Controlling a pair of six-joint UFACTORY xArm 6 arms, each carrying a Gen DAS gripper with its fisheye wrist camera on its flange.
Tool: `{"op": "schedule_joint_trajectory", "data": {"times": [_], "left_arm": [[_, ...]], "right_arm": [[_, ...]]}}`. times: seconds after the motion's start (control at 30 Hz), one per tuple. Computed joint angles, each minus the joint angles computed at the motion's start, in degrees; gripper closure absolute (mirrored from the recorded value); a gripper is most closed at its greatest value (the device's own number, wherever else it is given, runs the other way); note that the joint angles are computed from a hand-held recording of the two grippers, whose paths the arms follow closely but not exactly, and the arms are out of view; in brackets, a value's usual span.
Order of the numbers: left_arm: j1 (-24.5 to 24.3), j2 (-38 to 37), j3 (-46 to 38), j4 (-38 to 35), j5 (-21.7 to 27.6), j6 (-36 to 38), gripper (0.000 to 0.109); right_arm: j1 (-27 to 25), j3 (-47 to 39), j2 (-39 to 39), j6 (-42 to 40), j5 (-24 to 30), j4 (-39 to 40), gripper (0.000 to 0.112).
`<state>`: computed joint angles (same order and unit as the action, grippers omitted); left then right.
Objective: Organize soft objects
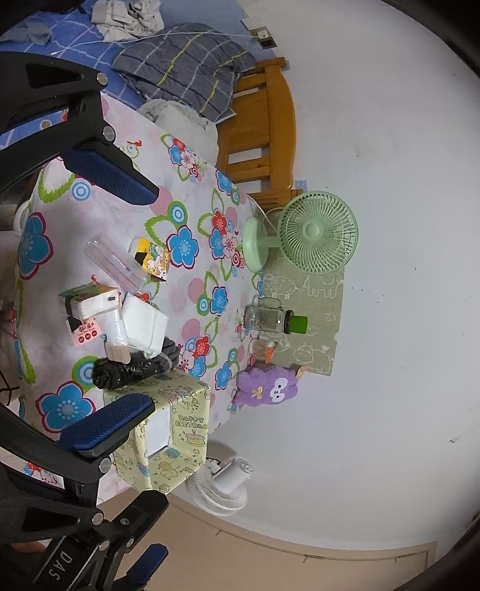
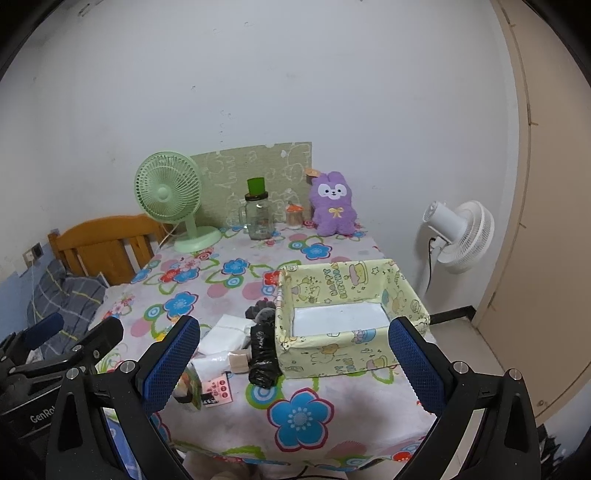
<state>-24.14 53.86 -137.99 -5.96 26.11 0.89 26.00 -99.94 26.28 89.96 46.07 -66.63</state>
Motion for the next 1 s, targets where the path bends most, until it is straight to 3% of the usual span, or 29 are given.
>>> {"op": "schedule_joint_trajectory", "data": {"times": [0.8, 1.0], "left_arm": [[-0.59, 4.02, -5.12, 2.47, -0.15, -1.72, 0.007], [-0.71, 0.88, 1.56, 0.79, -5.44, -1.44, 0.007]], "right_arm": [[-0.26, 1.53, 0.15, 3.96, -1.35, -4.21, 0.009], [-0.42, 2.3, -0.29, 5.53, -1.83, -5.87, 0.009]]}}
